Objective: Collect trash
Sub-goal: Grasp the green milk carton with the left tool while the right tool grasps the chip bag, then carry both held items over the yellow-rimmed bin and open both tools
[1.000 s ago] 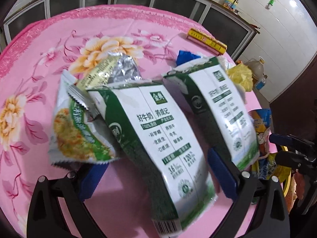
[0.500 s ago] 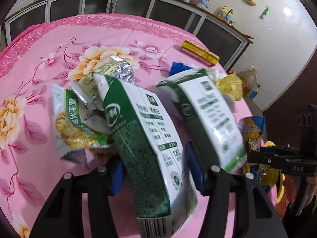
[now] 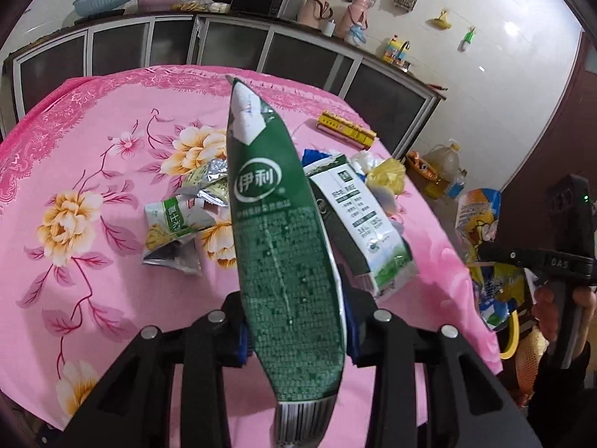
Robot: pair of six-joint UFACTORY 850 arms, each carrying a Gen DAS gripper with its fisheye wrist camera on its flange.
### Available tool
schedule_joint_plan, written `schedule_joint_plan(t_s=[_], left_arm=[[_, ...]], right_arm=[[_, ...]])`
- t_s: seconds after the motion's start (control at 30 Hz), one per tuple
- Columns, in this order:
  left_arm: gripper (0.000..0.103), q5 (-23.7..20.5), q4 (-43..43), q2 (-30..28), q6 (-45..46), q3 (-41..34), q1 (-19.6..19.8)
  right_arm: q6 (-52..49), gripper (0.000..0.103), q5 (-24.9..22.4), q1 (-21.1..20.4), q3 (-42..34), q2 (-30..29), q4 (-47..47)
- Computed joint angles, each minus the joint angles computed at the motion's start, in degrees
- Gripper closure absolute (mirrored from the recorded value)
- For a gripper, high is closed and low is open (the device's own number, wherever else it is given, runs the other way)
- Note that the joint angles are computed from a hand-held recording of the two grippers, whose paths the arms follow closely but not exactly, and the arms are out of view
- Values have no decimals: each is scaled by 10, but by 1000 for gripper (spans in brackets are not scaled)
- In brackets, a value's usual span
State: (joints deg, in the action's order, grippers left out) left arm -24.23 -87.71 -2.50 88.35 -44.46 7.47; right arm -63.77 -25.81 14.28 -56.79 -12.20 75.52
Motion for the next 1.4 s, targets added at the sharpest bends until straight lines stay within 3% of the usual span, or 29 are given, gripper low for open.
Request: schedule_joint_plan(t_s=[0.2, 0.43, 0.87, 1.13, 1.4], left_arm=[[69, -19, -7, 37, 17, 17, 7], [69, -30, 18, 54, 1, 15, -20], [69, -16, 34, 16, 0, -40, -149], [69, -18, 48, -36, -8, -93, -230], [69, -18, 70, -108, -25, -163, -299]], right_arm=[[-20, 64, 1, -7, 27, 29, 26], [-66, 64, -3, -46, 76, 62, 93], [-149, 64, 24, -170, 194, 154, 209], [-221, 64, 58, -251, 256, 200, 303], [-289, 63, 92, -290, 283, 208, 374]])
